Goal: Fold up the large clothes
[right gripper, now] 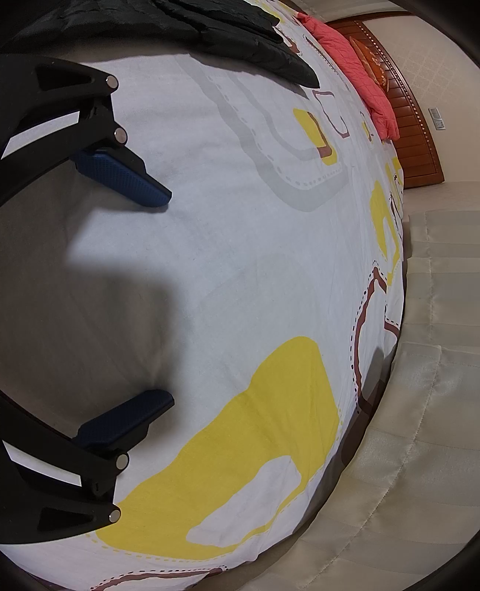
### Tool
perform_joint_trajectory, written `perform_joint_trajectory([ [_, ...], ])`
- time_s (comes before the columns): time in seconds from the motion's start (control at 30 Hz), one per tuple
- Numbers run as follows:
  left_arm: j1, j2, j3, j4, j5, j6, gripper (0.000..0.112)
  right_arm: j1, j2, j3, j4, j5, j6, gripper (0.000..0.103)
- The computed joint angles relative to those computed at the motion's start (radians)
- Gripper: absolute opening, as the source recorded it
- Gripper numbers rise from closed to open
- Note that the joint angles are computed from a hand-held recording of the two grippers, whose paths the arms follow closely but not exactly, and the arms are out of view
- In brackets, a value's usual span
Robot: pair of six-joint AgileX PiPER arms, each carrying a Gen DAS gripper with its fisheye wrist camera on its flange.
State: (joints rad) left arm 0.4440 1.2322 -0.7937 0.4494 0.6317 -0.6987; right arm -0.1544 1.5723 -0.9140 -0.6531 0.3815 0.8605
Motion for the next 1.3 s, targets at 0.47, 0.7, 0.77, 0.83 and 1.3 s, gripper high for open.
perform_joint_trajectory([
  [0.47, 0.000, 0.000, 0.001, 0.002, -0.001, -0.002, 0.101, -0.002, 0.002, -0.004, 0.008, 0.001, -0.009, 0.099],
  [0.7, 0.000, 0.000, 0.002, 0.002, -0.001, -0.001, 0.101, -0.001, 0.001, -0.003, 0.007, 0.002, -0.007, 0.099],
  [0.77, -0.005, 0.002, -0.002, 0.008, 0.005, -0.008, 0.101, -0.002, 0.001, -0.004, 0.011, 0.003, -0.012, 0.099],
  [0.83, -0.005, 0.002, -0.002, 0.005, 0.004, -0.007, 0.101, -0.002, 0.001, -0.004, 0.013, 0.002, -0.014, 0.099],
  [1.3, -0.005, 0.002, 0.000, 0.008, 0.003, -0.009, 0.101, -0.003, 0.002, -0.006, 0.022, 0.004, -0.022, 0.099],
])
